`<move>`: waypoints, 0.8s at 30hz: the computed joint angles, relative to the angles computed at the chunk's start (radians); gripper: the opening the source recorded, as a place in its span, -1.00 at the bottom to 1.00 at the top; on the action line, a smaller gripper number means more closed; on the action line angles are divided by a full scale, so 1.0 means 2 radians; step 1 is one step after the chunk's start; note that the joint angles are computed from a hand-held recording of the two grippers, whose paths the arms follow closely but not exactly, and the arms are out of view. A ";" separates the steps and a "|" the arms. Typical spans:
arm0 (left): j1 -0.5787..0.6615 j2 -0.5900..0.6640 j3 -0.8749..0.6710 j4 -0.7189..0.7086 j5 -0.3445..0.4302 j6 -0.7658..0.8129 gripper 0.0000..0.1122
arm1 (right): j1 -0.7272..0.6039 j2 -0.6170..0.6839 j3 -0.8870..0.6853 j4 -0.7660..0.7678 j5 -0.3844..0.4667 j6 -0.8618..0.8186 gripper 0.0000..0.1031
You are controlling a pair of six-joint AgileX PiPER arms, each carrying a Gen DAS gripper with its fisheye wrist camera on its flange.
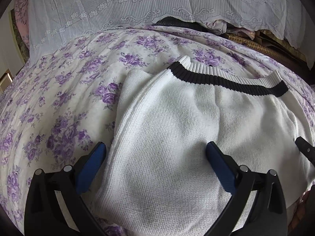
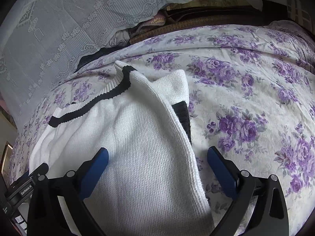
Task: Fold small clothes
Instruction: 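Grasp the sweater's side edge with the right gripper and lift it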
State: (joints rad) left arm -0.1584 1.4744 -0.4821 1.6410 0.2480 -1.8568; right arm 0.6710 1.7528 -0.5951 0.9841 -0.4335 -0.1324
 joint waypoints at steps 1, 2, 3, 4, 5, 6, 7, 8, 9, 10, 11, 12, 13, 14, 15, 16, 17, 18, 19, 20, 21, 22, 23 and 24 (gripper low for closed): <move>-0.006 -0.002 0.002 0.001 0.006 -0.001 0.76 | -0.001 -0.002 0.004 -0.015 -0.002 0.017 0.93; -0.011 -0.005 0.003 0.002 0.010 -0.001 0.76 | -0.002 -0.004 0.010 -0.032 -0.005 0.035 0.93; -0.014 -0.007 0.005 0.002 0.011 0.000 0.76 | -0.003 -0.006 0.016 -0.051 -0.010 0.058 0.93; -0.017 -0.009 0.006 0.004 0.011 0.001 0.76 | -0.005 -0.009 0.027 -0.080 -0.018 0.090 0.93; -0.020 -0.012 0.007 0.004 0.013 0.002 0.76 | -0.006 -0.013 0.036 -0.103 -0.026 0.117 0.93; -0.023 -0.014 0.008 0.003 0.016 0.003 0.76 | -0.004 -0.017 0.046 -0.117 -0.034 0.137 0.93; -0.027 -0.016 0.010 0.003 0.020 0.002 0.76 | 0.001 -0.022 0.057 -0.122 -0.045 0.151 0.93; -0.031 -0.018 0.011 0.005 0.024 0.002 0.76 | 0.008 -0.028 0.068 -0.119 -0.055 0.158 0.93; -0.034 -0.019 0.012 0.005 0.026 0.002 0.76 | 0.017 -0.035 0.081 -0.115 -0.066 0.167 0.93; -0.037 -0.020 0.012 0.004 0.029 0.003 0.76 | 0.024 -0.041 0.093 -0.114 -0.074 0.178 0.93; -0.040 -0.021 0.012 0.001 0.032 0.006 0.76 | 0.031 -0.047 0.105 -0.116 -0.083 0.192 0.93; -0.041 -0.020 0.011 -0.002 0.033 0.009 0.76 | 0.041 -0.054 0.120 -0.115 -0.094 0.208 0.93; -0.043 -0.021 0.012 -0.006 0.034 0.013 0.76 | 0.051 -0.060 0.132 -0.107 -0.103 0.216 0.93; -0.042 -0.020 0.010 -0.010 0.034 0.018 0.76 | 0.064 -0.067 0.144 -0.097 -0.114 0.225 0.93; -0.041 -0.019 0.009 -0.014 0.033 0.022 0.76 | 0.075 -0.072 0.156 -0.093 -0.124 0.238 0.93; -0.039 -0.018 0.008 -0.019 0.030 0.027 0.76 | 0.088 -0.078 0.172 -0.093 -0.136 0.259 0.93; -0.036 -0.018 0.008 -0.022 0.028 0.031 0.76 | 0.099 -0.082 0.185 -0.095 -0.148 0.281 0.93; -0.032 -0.017 0.007 -0.024 0.024 0.035 0.76 | 0.111 -0.084 0.199 -0.099 -0.161 0.304 0.93; -0.030 -0.016 0.007 -0.027 0.022 0.039 0.76 | 0.121 -0.084 0.213 -0.109 -0.176 0.332 0.93; -0.027 -0.016 0.006 -0.030 0.020 0.043 0.76 | 0.129 -0.082 0.225 -0.123 -0.192 0.361 0.93; -0.026 -0.016 0.007 -0.031 0.018 0.044 0.76 | 0.133 -0.079 0.239 -0.146 -0.211 0.393 0.93; -0.027 -0.016 0.007 -0.032 0.019 0.045 0.76 | 0.138 -0.075 0.250 -0.161 -0.230 0.417 0.93; -0.027 -0.016 0.007 -0.033 0.020 0.045 0.76 | 0.139 -0.066 0.261 -0.180 -0.255 0.442 0.93; -0.030 -0.016 0.008 -0.033 0.023 0.045 0.76 | 0.138 -0.058 0.268 -0.193 -0.275 0.460 0.93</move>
State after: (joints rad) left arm -0.2175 1.4420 -0.4663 1.5746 0.2933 -1.7661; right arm 0.9471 1.6374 -0.0601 0.5988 -0.9842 0.7870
